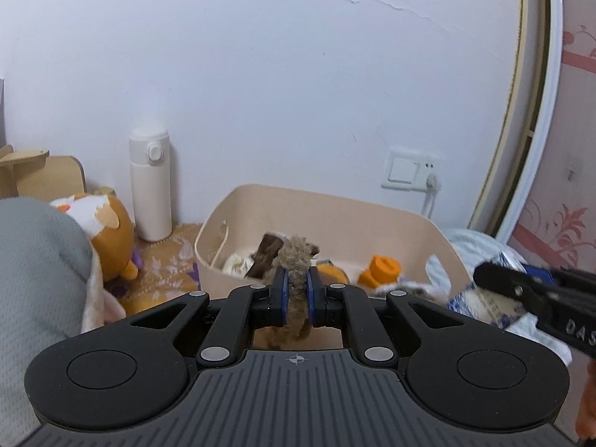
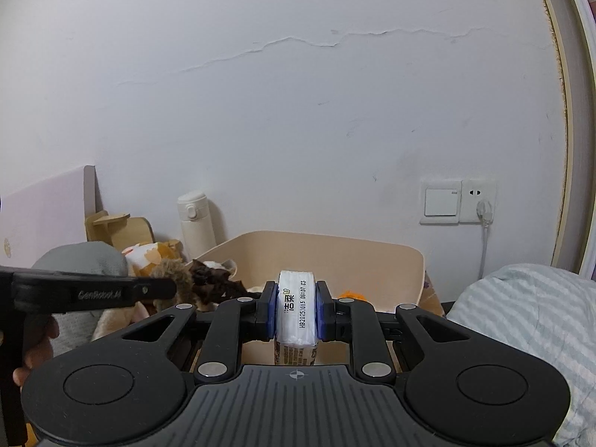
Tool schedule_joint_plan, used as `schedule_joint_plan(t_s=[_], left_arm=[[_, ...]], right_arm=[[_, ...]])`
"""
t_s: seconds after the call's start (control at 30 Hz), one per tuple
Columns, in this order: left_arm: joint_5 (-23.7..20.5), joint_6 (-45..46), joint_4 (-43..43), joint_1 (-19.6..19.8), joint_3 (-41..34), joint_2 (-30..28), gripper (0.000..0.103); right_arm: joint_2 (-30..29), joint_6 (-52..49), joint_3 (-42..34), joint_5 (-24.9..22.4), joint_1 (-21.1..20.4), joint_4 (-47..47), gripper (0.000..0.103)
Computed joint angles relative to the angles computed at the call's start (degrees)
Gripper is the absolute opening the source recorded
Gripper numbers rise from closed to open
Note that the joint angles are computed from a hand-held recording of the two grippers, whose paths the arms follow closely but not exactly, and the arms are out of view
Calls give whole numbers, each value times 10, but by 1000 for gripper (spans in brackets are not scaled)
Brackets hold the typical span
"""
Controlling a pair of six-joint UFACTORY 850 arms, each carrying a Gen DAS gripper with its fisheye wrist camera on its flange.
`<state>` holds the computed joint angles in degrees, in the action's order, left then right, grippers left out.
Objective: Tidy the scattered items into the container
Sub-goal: 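Carry the fuzzy scrunchie and milk carton over the bin with both tools, then open both tools to drop the fuzzy scrunchie and milk carton into the bin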
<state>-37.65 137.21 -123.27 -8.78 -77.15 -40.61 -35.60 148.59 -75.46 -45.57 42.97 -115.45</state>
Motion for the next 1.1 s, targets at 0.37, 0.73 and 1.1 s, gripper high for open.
schedule_joint_plan(t_s=[0.37,0.73,1.1], left_arm=[[47,10,-23,-28,-66,-33,9],[63,63,-76,-47,-102,-49,6],[117,-16,-5,-59,-166,-82,6]], right_arm=[[-15,-17,-29,24,-18,-4,18],[-38,-32,-58,54,-49,-3,18],[-64,-4,-65,75,-75,-28,19]])
